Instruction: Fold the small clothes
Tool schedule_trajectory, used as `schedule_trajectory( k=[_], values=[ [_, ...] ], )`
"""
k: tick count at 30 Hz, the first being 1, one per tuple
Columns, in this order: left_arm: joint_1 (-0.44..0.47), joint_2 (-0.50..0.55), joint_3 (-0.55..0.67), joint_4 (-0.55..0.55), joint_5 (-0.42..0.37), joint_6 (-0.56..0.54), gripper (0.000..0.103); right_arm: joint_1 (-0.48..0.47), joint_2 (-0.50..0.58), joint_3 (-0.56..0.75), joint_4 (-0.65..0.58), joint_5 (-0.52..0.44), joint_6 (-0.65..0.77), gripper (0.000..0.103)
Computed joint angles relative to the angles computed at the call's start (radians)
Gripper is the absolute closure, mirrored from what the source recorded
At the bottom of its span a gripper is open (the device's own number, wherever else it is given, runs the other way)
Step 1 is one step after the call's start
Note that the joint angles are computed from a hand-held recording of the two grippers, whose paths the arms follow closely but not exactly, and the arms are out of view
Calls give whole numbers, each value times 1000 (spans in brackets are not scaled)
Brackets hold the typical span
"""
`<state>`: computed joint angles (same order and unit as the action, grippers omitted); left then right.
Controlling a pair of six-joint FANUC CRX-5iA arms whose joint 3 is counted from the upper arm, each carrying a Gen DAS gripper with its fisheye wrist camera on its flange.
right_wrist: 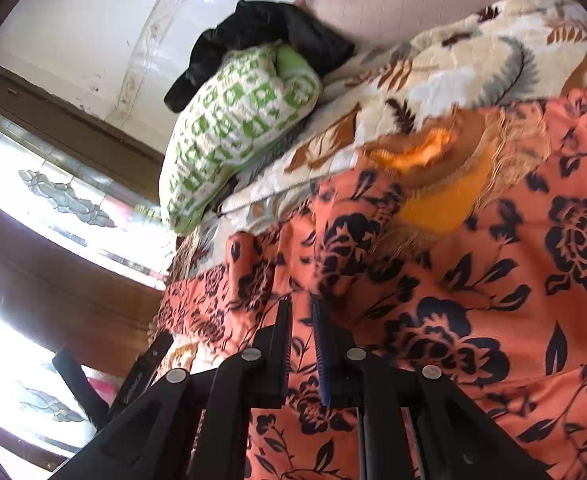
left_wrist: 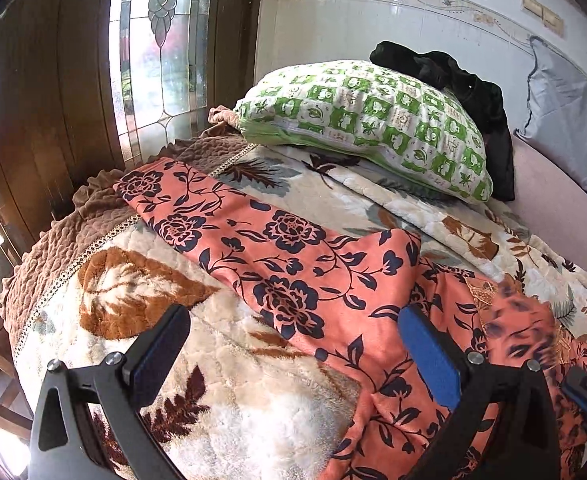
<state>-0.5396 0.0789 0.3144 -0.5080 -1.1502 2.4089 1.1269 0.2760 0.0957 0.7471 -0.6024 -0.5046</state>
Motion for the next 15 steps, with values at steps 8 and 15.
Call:
schedule_trajectory(
  k=[8, 15],
  values=[
    [33, -10, -54, 186, 147, -97, 0, 110, -157, -168, 21, -185, -4, 89],
    [19, 53, -52, 358, 285, -252, 0, 143, -409, -535, 279, -271, -534, 89]
  ],
)
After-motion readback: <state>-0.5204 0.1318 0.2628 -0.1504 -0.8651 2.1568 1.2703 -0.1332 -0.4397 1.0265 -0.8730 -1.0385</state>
